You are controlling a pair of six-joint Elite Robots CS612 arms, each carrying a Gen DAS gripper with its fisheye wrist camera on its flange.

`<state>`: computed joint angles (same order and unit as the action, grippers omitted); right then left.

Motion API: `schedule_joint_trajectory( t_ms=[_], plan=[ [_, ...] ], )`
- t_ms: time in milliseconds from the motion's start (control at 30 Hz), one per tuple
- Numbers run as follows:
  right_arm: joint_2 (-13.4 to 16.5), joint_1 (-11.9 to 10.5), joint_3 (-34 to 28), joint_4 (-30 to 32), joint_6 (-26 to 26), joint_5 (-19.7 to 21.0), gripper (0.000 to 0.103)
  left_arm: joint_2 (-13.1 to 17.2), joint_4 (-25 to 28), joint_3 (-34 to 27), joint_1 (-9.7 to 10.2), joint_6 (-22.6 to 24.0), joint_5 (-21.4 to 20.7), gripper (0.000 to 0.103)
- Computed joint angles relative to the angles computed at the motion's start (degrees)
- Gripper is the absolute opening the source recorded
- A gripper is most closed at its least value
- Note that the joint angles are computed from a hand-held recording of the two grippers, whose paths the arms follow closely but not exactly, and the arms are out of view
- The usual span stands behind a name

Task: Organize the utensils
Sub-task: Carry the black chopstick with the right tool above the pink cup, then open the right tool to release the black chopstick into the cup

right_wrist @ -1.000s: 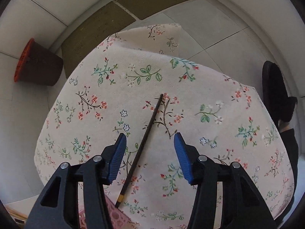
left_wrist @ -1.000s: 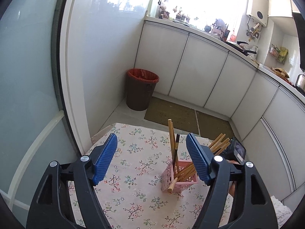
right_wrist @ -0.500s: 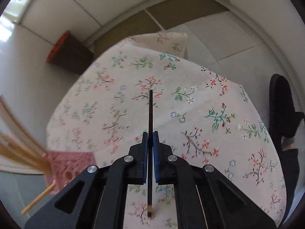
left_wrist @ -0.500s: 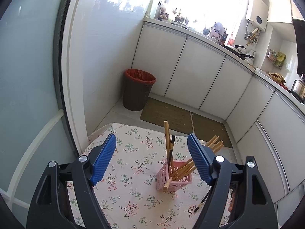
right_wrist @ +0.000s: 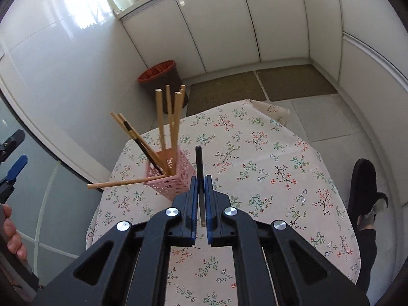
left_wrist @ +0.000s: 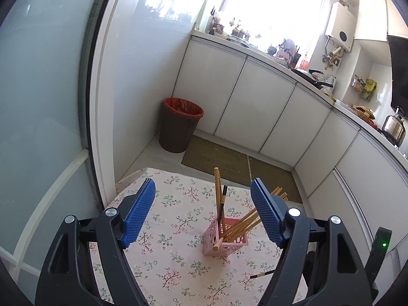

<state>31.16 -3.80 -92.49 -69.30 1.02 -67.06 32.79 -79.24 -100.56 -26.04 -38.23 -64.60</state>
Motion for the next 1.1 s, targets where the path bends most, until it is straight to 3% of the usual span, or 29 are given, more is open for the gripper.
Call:
schedule_joint_trajectory(
  t_ms=[233,533,667,900,1000,1100],
  plan=[
    [-2.5,2.0,1.8,-7.0,0.9,0.8,0.005,0.2,-0.6,-0.5,0.62,-1.1,-0.7,0.074],
    [-3.9,5.2,8.3,-15.6,1.2,-6.5,0.005,0.2,-0.5,-0.3,1.28,-2.0,-1.4,0.074],
    [-3.5,5.7,10.6,-17.4,0.7,-7.7,0.005,0.1,-0.2,-0.1,1.48,-2.0,-1.7,0.074],
    [-3.0,5.7,11.9,-18.3,-0.7,-6.1,0.009,0.0,0.0,-0.2,1.30,-1.8,-1.3,0.074],
    [-2.9,5.5,10.6,-18.7,-0.7,-5.9,0.009,0.0,-0.1,-0.3,1.08,-1.8,-0.5,0.080],
    [-2.8,5.6,8.9,-18.9,-1.6,-6.6,0.018,-0.2,0.2,-0.2,0.94,-1.1,-1.0,0.080]
  ],
)
